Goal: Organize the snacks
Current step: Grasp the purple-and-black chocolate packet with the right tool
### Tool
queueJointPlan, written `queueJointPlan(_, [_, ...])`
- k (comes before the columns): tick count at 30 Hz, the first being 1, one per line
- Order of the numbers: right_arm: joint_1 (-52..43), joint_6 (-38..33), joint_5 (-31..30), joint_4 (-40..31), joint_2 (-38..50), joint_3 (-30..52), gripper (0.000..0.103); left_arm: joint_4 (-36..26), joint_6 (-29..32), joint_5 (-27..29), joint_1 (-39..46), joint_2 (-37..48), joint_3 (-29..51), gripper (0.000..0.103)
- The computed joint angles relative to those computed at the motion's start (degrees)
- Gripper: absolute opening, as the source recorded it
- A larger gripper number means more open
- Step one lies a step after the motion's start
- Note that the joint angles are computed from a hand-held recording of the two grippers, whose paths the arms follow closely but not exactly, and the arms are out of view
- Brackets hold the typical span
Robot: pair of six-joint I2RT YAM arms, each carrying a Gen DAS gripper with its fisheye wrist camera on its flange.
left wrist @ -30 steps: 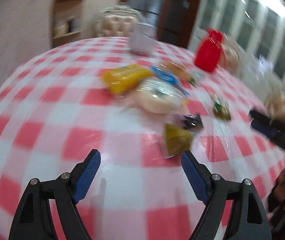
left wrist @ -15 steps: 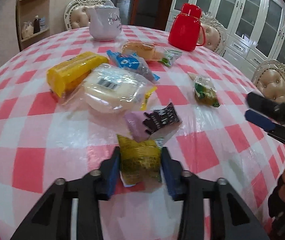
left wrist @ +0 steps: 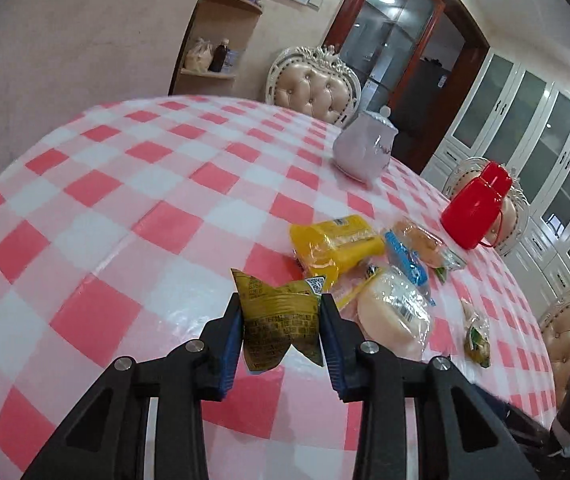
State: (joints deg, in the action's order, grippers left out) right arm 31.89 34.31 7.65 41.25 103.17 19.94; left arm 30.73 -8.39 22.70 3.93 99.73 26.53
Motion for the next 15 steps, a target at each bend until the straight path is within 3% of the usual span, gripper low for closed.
queueJointPlan(2, [0.44, -1.29, 1.74, -1.58, 0.08, 1.73, 0.078, -1.13, 0.46, 0.65, -0.42, 0.99, 0.96, 0.038])
queueJointPlan(4, [-1.31, -2.86, -1.55, 0.64, 0.30, 1.80, 0.079, -1.01, 0.86, 0.85, -0.82, 1.09, 0.94, 0.038])
queueJointPlan(7, [-2.66, -11.48, -3.33, -1.27, -1.25, 3.33, 0.081, -0.50, 0.85, 1.29, -0.48, 0.06, -0.19, 0.038])
queueJointPlan(9, [-3.97, -16.02, -4.18, 1.38, -0.69, 3.18, 0.083, -0.59, 0.97, 1.04, -0.60, 0.31, -0.12, 0.038])
queueJointPlan(13, [-10.99, -17.04, -17.14, 3.13, 3.54, 6.64, 0.084, -0.77, 1.42, -1.00, -1.62, 1.38, 0.59, 0.038])
queueJointPlan(15, [-12.47, -17.81, -18.70, -0.48, 5.80, 9.90, 0.084, -0.83, 1.43, -1.41, -1.57, 2.03, 1.07, 0.038])
